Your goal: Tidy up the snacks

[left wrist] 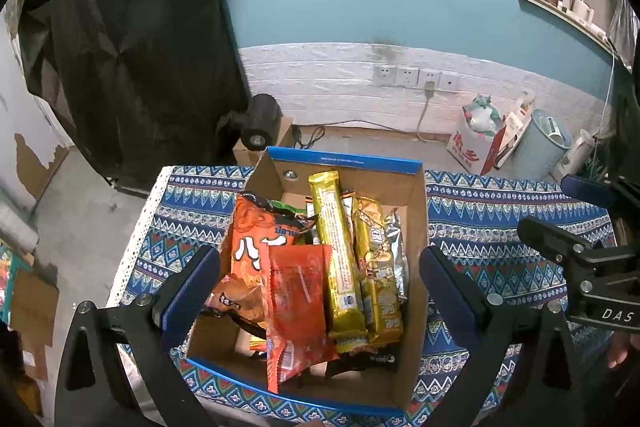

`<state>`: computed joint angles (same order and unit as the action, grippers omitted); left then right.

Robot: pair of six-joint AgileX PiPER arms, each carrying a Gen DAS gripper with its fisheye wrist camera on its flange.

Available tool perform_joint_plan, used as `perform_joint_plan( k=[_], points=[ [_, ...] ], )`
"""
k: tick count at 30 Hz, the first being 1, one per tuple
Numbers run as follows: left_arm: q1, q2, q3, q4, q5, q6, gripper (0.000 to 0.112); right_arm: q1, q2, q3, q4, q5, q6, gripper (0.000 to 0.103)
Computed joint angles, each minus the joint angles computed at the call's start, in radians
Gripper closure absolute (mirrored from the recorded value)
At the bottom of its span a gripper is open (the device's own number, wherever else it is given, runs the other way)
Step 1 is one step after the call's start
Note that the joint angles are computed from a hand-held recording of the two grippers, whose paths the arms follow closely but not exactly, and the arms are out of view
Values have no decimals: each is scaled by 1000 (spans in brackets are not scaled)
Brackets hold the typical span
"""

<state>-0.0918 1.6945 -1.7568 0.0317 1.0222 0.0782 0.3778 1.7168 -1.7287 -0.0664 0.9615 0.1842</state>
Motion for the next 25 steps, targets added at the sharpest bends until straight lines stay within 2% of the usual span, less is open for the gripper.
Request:
perform_joint_plan(
  k=[25],
  points=[
    [5,7,-7,-21,23,15,12,-9,-2,5,-2,3,-5,21]
  ],
)
